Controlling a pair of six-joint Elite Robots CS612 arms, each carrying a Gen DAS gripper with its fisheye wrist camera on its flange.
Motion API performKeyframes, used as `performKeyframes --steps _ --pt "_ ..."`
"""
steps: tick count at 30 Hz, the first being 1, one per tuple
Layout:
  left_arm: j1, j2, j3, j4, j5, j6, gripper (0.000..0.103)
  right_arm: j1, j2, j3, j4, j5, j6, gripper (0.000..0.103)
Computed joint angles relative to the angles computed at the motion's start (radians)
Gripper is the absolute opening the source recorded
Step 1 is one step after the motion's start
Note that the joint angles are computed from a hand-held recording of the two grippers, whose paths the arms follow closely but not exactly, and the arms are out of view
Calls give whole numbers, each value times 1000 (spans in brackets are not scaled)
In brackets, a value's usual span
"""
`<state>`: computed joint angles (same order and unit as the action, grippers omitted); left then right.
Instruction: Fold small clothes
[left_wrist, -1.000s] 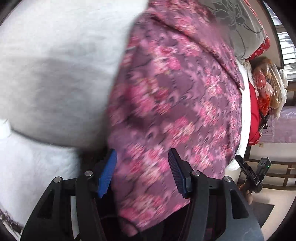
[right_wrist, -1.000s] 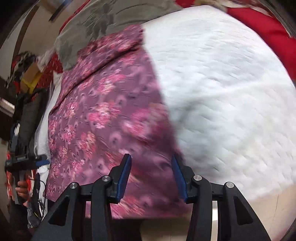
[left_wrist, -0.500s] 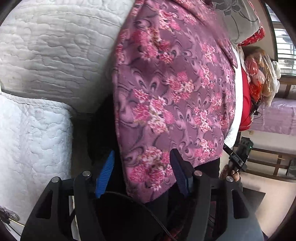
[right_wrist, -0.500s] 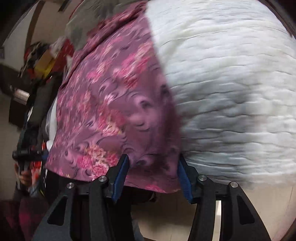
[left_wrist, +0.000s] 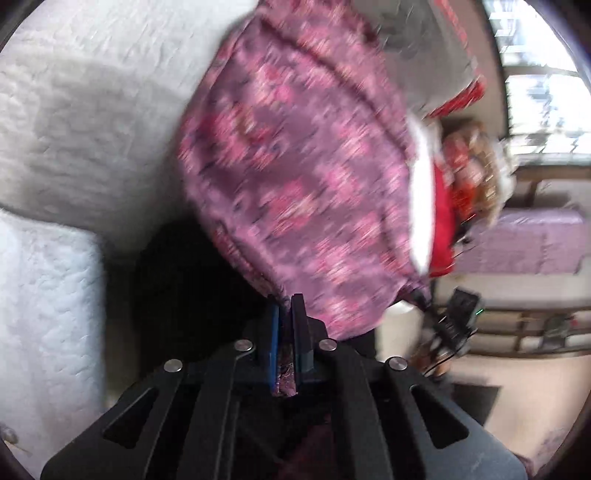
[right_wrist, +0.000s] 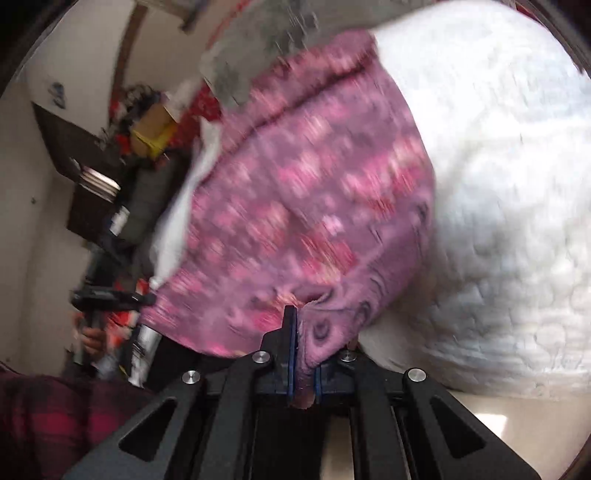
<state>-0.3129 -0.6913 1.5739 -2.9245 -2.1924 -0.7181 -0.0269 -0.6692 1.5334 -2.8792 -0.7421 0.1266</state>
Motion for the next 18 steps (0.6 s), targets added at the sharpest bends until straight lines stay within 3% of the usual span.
performKeyframes --steps 4,11,14,18 --pt "15 29 -39 -118 -13 -86 4 -2 24 -40 -140 36 135 7" --pt "41 84 -136 -258 13 -205 4 5 84 -160 -261 29 311 7" --pt "53 108 -191 -272 34 -229 4 9 122 -237 -281 36 371 7" --pt "61 129 -258 -176 36 -192 4 20 166 -348 -203 11 376 7"
